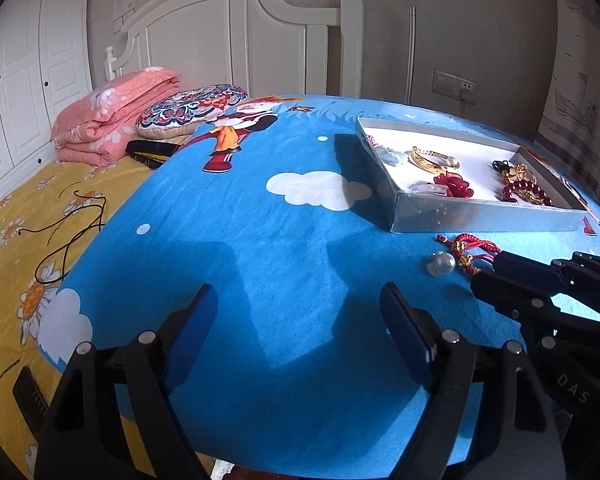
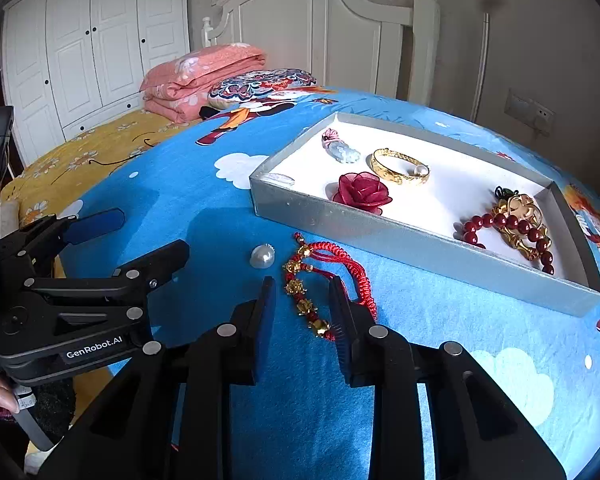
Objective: Organize jewelry
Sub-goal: 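Withdraw both open grippers toward the red string bracelet and the other pearl, then grasp the red string bracelet with the right gripper while the left gripper grasps the second pearl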
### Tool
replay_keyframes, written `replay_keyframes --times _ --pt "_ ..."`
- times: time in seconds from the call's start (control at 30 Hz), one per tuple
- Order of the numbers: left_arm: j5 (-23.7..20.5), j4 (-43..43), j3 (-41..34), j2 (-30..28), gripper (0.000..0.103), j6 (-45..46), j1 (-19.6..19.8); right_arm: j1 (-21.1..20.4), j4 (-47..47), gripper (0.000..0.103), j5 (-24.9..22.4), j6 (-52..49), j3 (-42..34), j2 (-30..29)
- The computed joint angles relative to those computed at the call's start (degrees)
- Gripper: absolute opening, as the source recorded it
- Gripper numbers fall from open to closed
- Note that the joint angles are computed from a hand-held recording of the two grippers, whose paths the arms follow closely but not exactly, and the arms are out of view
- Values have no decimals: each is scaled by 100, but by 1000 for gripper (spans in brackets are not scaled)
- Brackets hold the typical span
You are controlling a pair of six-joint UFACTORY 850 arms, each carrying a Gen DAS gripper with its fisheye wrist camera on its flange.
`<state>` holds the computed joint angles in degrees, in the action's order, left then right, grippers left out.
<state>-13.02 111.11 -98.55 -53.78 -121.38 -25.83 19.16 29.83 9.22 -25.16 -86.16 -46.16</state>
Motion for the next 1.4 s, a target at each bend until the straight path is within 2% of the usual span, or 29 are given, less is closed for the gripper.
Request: replay_keyframes --times 0.13,0.33,0.43,0.47,0.53,0.67,0.9,1.03,1.27,1.4 --pt "-215 -96 48 13 80 70 -29 24 556 26 37 -551 -33 -22" --pt "-131 -58 60 20 80 -4 -1 77 990 26 164 -1074 -45 -45" --pt "-102 1 65 28 80 -65 -6 107 954 18 233 -1172 -27 -47" --pt "-100 0 65 29 80 -61 -9 125 956 12 272 -1222 -6 -38" --pt "-105 -7 61 29 80 -49 -22 187 1270 10 448 -1647 38 -32" --pt "-116 -25 68 31 80 -21 -40 154 906 10 519 -1049 115 2" --pt "1 -86 -43 -20 80 75 -92 82 1379 10 757 -1291 297 100" --pt "64 -248 -204 -106 80 263 -191 -29 1328 10 872 -1088 501 217" --pt "247 -1414 -766 -414 74 1507 -357 -253 1161 10 1093 -615 946 456" --pt "301 -2663 -1147 -621 66 2799 -418 -354 1048 10 1217 -371 1167 572"
